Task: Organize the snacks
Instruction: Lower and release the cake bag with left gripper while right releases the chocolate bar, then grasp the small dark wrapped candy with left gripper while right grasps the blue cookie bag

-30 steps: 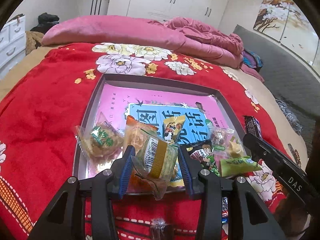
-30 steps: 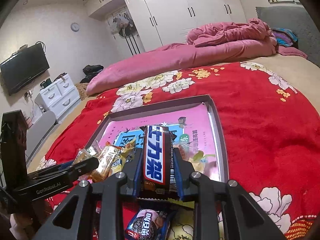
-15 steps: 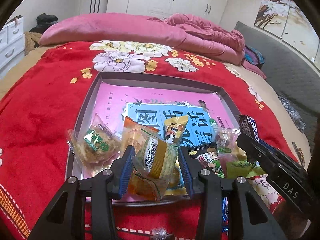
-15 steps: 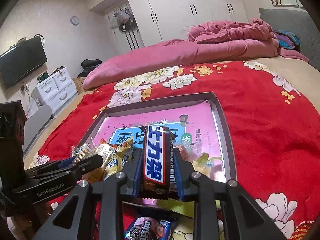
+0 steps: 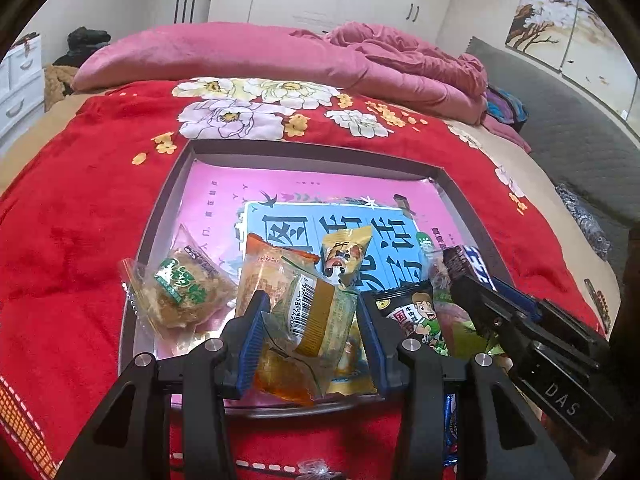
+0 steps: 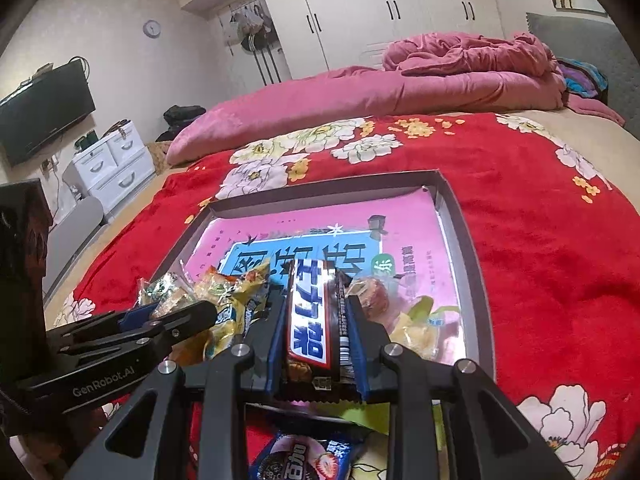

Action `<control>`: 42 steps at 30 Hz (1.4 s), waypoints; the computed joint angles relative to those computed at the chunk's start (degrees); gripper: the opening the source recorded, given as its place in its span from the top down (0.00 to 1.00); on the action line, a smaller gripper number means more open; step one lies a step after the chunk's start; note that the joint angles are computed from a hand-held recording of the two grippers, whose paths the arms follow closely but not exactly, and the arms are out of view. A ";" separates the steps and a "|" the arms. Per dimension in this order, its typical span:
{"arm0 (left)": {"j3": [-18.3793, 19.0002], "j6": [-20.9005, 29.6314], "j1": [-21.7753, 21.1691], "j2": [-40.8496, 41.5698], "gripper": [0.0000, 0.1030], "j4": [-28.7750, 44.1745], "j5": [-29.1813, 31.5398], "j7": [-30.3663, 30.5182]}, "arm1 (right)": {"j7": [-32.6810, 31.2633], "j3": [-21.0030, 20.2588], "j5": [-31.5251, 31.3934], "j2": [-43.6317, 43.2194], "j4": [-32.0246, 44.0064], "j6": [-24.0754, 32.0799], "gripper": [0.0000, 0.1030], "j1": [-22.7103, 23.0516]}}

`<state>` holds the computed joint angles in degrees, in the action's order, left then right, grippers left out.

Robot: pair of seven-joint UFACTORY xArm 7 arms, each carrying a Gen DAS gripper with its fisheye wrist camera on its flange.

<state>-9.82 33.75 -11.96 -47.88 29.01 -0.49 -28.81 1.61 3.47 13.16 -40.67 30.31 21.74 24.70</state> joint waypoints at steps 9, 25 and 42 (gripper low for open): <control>0.27 -0.13 -0.16 0.02 0.54 -0.04 -0.10 0.10 | 0.45 -0.31 0.04 -1.02 -0.55 -0.60 0.64 -0.08; 2.44 0.09 -1.79 -7.70 0.31 -2.49 -2.79 2.76 | 2.08 -0.90 -0.26 -8.89 -2.79 2.09 0.47 -1.31; 0.91 19.91 -3.50 -17.38 0.28 -2.50 -4.91 4.00 | 5.73 3.12 -1.57 -17.48 -4.85 13.52 0.44 -0.24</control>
<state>-8.91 53.66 -15.47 -65.26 26.51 -5.40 -24.82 7.34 6.59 11.58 -58.16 25.46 35.27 24.46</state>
